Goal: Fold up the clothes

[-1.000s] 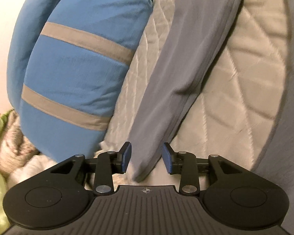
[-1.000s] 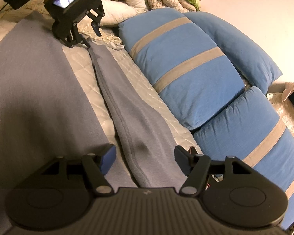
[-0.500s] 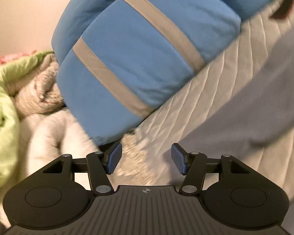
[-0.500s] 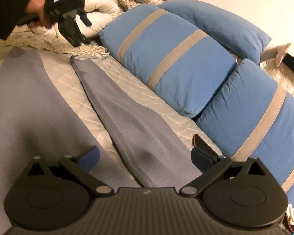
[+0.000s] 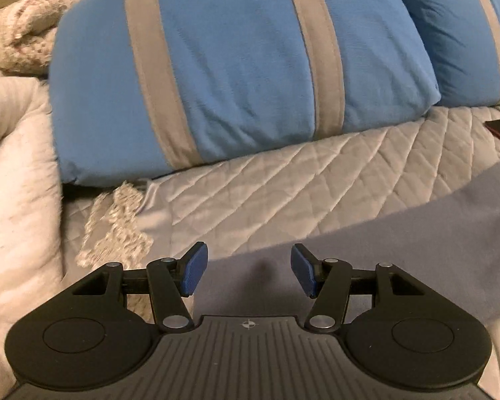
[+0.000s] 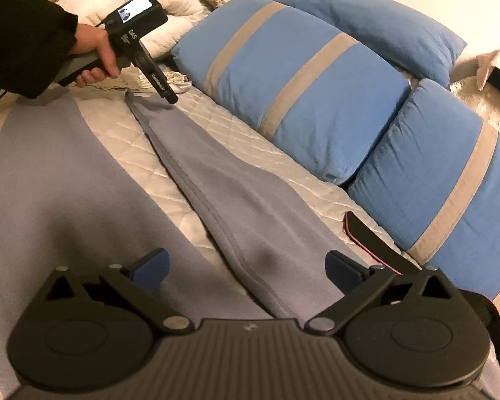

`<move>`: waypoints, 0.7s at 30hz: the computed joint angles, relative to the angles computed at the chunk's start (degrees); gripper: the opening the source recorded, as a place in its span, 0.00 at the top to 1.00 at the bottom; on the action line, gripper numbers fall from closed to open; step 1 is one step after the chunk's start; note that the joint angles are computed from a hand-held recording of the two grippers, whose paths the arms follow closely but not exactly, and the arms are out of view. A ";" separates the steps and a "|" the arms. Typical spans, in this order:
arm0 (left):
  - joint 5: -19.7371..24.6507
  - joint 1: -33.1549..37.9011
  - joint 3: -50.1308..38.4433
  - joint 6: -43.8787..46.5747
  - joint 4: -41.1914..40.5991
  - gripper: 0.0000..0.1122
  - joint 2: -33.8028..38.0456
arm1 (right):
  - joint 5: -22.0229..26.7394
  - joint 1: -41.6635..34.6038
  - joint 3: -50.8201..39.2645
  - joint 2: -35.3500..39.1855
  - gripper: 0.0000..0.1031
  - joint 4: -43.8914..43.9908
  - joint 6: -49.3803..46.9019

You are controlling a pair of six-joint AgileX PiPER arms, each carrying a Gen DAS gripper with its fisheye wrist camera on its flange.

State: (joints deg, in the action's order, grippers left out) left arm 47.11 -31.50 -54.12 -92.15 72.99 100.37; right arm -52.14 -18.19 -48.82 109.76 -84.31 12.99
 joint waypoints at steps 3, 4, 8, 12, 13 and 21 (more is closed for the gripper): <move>-4.84 4.30 -1.78 4.73 -2.93 0.52 0.57 | 1.06 0.29 -1.38 0.48 0.00 -0.41 2.76; -6.30 5.66 -2.26 5.51 -4.04 0.52 0.85 | 1.52 0.41 -1.85 0.69 0.00 -0.11 3.17; -11.77 9.58 -3.18 7.84 -8.63 0.64 2.34 | 2.54 0.18 -4.98 1.19 0.00 -0.99 10.09; -13.35 9.54 -2.77 7.92 -9.97 0.89 2.21 | 2.44 -1.68 -11.52 2.55 0.00 -4.04 25.31; -12.75 9.08 -2.78 7.89 -10.05 0.94 2.17 | 2.31 -2.62 -13.67 3.24 0.00 -4.71 28.77; -8.17 4.89 -2.29 2.96 -6.27 0.96 3.47 | 9.30 -10.79 -38.25 14.69 0.17 -10.80 56.91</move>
